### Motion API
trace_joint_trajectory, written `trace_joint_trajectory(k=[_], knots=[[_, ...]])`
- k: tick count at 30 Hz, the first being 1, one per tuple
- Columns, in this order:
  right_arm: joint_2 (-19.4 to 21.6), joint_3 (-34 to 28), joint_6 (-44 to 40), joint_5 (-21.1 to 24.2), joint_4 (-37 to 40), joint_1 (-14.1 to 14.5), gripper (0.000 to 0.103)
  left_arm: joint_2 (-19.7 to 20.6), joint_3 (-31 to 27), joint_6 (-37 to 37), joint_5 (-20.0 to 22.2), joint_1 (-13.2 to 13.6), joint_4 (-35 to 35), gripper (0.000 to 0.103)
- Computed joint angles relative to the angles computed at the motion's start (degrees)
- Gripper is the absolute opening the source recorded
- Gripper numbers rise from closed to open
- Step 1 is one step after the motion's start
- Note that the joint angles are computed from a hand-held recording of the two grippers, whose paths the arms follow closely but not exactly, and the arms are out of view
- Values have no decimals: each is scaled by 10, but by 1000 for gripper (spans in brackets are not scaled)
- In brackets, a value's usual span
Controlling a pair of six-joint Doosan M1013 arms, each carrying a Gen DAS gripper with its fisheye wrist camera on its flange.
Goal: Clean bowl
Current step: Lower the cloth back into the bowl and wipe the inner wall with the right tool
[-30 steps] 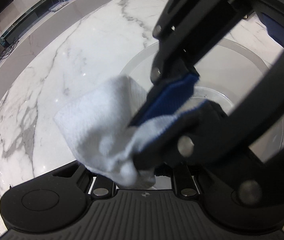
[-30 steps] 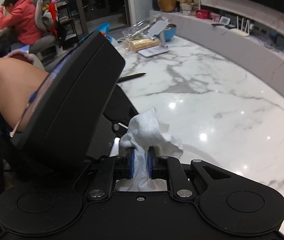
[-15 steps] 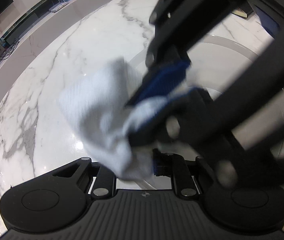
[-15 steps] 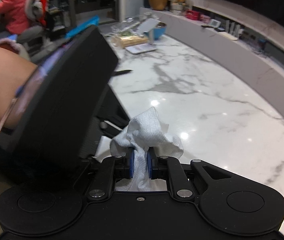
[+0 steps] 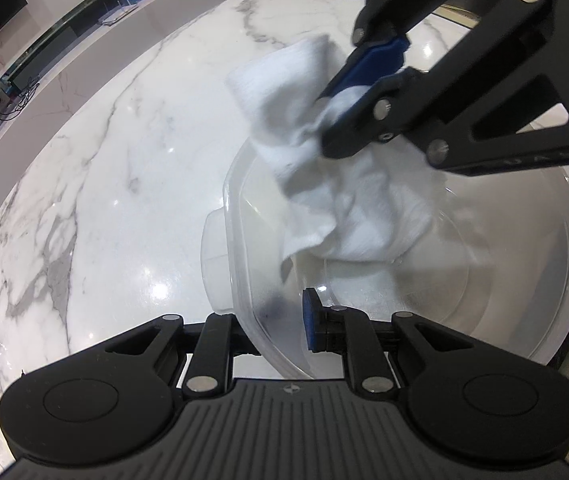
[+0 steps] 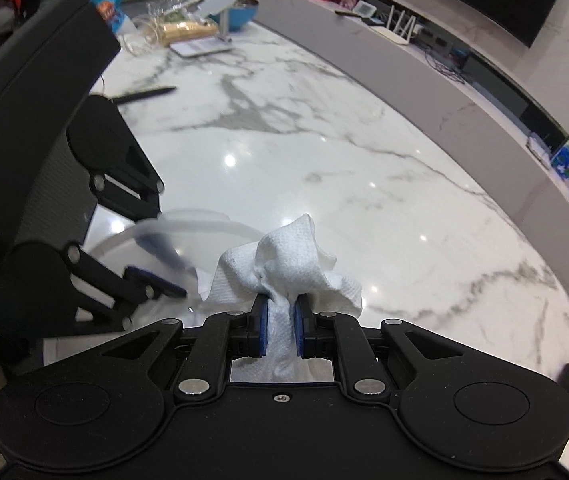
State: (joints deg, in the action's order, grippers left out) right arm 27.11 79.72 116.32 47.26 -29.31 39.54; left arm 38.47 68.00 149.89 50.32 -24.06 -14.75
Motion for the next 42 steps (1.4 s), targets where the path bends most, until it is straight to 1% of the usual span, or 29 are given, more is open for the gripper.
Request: trace_joint_trajectory(k=[3, 6, 8, 11, 12, 16, 18, 22, 24, 26, 31, 36, 42], knots=[[4, -7, -5, 31, -20, 7, 10, 13, -18, -4, 5, -2, 3, 14], [8, -14, -14, 54, -25, 9, 11, 6, -7, -26, -4, -21, 13, 14], [7, -15, -22, 68, -23, 11, 10, -22, 36, -9, -17, -11, 2, 14], [6, -17, -33, 89, -23, 15, 11, -18, 30, -16, -15, -17, 9, 14], [6, -18, -36, 96, -23, 17, 11, -26, 44, -15, -22, -18, 10, 14], [7, -23, -50, 118, -25, 23, 11, -32, 55, -17, -29, -21, 14, 14], [8, -25, -58, 126, -24, 24, 11, -43, 73, -14, -35, -20, 12, 15], [10, -29, -69, 136, -18, 25, 11, -55, 88, -16, -40, -19, 13, 15], [9, -28, -69, 136, -18, 25, 11, -80, 123, -19, -51, -20, 13, 15], [9, -27, -68, 133, -17, 24, 11, -87, 132, -25, -53, -20, 15, 16], [1, -19, -75, 131, -13, 22, 11, -103, 152, -67, -59, -22, 29, 16], [0, -18, -83, 136, -15, 20, 11, -121, 177, -89, -79, -26, 40, 15], [2, -19, -91, 143, -20, 15, 11, -137, 189, -94, -99, -22, 15, 9]])
